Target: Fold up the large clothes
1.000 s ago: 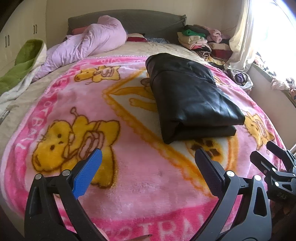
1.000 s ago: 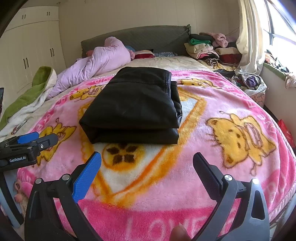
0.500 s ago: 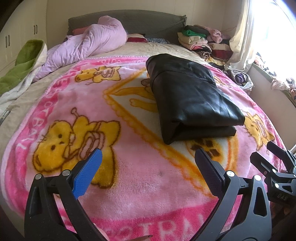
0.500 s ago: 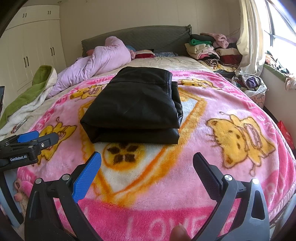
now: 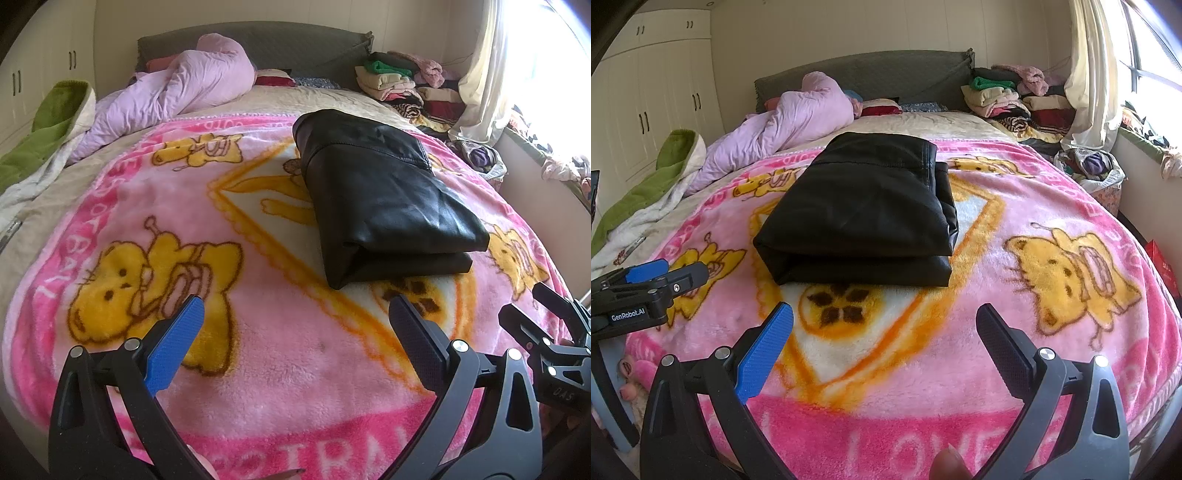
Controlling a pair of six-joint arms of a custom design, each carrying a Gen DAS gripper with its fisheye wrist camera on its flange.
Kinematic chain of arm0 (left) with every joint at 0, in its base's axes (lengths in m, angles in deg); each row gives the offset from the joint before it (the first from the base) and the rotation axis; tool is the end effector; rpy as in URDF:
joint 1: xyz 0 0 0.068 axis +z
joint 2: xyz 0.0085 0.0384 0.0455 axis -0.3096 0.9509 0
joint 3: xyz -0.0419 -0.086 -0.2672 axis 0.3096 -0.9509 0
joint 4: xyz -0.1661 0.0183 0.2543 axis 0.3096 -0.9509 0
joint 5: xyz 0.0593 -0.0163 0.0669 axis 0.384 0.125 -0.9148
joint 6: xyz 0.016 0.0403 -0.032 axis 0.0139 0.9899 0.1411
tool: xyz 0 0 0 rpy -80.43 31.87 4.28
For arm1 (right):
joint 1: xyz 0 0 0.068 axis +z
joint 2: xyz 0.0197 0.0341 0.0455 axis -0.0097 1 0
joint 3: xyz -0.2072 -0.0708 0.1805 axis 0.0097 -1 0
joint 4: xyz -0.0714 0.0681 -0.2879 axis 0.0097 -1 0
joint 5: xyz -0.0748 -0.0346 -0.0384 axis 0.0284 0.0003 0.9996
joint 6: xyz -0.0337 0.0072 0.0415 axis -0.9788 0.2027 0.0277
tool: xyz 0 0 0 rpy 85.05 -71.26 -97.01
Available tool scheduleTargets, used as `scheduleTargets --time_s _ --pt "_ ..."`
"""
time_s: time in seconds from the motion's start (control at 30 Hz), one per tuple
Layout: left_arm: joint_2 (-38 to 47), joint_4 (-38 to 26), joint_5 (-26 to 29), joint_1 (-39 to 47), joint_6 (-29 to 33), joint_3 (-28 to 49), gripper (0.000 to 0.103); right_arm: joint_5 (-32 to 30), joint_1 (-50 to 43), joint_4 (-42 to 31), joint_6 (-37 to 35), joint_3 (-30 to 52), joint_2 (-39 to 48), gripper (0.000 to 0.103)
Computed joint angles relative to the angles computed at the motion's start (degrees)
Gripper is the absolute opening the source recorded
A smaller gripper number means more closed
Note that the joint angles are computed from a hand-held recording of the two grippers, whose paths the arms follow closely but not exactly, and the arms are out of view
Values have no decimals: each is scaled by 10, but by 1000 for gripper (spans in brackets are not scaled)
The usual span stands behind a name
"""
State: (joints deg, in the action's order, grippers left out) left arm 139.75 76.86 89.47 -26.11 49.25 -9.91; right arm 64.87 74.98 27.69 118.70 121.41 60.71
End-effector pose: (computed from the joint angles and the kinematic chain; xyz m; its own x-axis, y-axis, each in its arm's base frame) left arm 0.2245 -0.0440 0.1368 -0.6397 0.3197 -0.6989 0.5232 0.8473 -0.0914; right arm 0.0990 0.2706 0.0851 -0.5486 0.2692 -0.7915 0.3465 0.9348 0.0777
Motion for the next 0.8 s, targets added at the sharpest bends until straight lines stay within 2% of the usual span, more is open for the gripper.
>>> scheduleTargets --time_s 0.8 --pt "-2 -2 -1 1 0 -1 94 -1 1 1 -3 1 1 99"
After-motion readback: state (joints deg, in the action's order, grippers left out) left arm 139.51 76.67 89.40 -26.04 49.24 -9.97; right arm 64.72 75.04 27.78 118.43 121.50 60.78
